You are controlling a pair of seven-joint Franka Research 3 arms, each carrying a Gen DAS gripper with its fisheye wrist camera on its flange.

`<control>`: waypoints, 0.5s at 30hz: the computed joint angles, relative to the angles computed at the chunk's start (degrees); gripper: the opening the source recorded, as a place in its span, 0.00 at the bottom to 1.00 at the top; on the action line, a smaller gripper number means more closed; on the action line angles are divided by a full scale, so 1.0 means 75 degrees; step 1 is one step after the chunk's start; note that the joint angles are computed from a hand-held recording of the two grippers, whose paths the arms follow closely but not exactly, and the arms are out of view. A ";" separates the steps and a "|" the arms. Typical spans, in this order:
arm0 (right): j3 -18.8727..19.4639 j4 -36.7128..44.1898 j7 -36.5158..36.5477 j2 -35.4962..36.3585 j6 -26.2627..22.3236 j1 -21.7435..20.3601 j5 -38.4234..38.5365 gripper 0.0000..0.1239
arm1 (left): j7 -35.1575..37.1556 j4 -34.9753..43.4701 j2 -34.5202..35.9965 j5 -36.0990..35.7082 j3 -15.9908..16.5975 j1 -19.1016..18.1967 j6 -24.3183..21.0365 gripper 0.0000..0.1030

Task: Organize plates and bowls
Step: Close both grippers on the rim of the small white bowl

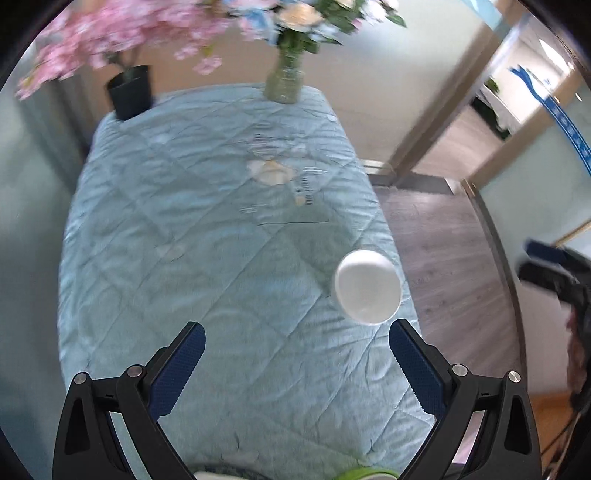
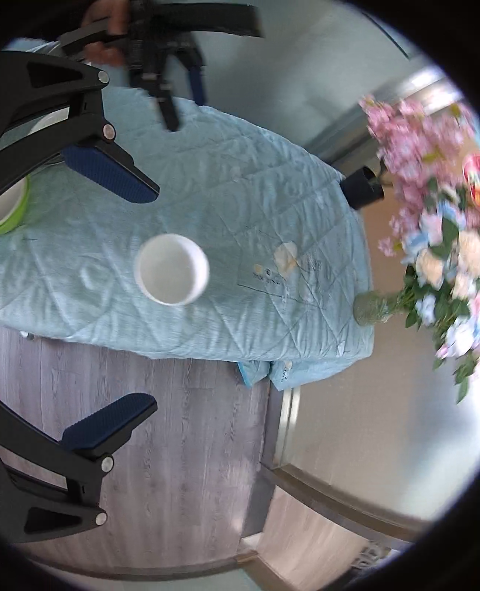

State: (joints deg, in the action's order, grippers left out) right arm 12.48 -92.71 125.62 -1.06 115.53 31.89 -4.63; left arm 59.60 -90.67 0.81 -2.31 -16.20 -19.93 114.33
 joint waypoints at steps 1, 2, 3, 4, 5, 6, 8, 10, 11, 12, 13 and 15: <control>-0.0073 0.0000 0.0074 0.0127 0.0114 -0.0067 0.0208 0.83 | 0.0130 0.0183 0.0251 -0.0070 -0.0013 -0.0013 0.0044 0.97; -0.0138 -0.0021 0.0119 0.0267 0.0250 -0.0126 0.0427 0.82 | 0.0208 0.0320 0.0455 -0.0126 -0.0024 -0.0021 0.0076 0.97; -0.0174 -0.0031 0.0137 0.0388 0.0319 -0.0153 0.0556 0.79 | 0.0250 0.0475 0.0682 -0.0163 -0.0036 -0.0029 0.0081 0.97; -0.0219 -0.0060 0.0135 0.0553 0.0381 -0.0185 0.0670 0.78 | 0.0293 0.0580 0.0886 -0.0211 -0.0049 -0.0035 0.0143 0.97; -0.0252 -0.0083 0.0130 0.0678 0.0407 -0.0194 0.0716 0.75 | 0.0389 0.0618 0.1036 -0.0332 -0.0060 -0.0015 0.0267 0.97; -0.0277 -0.0123 0.0122 0.0798 0.0410 -0.0193 0.0754 0.68 | 0.0528 0.0607 0.1192 -0.0536 -0.0079 0.0023 0.0468 0.97; -0.0318 -0.0237 0.0054 0.1036 0.0486 -0.0205 0.1060 0.60 | 0.0515 0.0586 0.1438 -0.0681 -0.0095 0.0039 0.0716 0.97; -0.0319 -0.0421 -0.0114 0.1172 0.0703 -0.0196 0.1398 0.58 | 0.0516 0.0412 0.1549 -0.0858 -0.0118 0.0082 0.0867 0.97; -0.0314 -0.0451 -0.0181 0.1249 0.0770 -0.0167 0.1463 0.55 | 0.0530 0.0504 0.1731 -0.0886 -0.0135 0.0081 0.0746 0.95; -0.0315 -0.0471 -0.0244 0.1317 0.0804 -0.0140 0.1502 0.52 | 0.0590 0.0533 0.1820 -0.0894 -0.0152 0.0089 0.0658 0.94; -0.0320 -0.0493 -0.0284 0.1388 0.0850 -0.0110 0.1520 0.49 | 0.0674 0.0641 0.1978 -0.0823 -0.0176 0.0057 0.0521 0.90; -0.0358 -0.0490 -0.0237 0.1489 0.0862 -0.0065 0.1506 0.41 | 0.0780 0.0797 0.2212 -0.0645 -0.0196 -0.0013 0.0417 0.89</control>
State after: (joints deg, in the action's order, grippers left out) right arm 9.80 -96.38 123.84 10.11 121.99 31.41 6.66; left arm 65.45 -84.70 17.39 -7.15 -17.66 -20.03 117.46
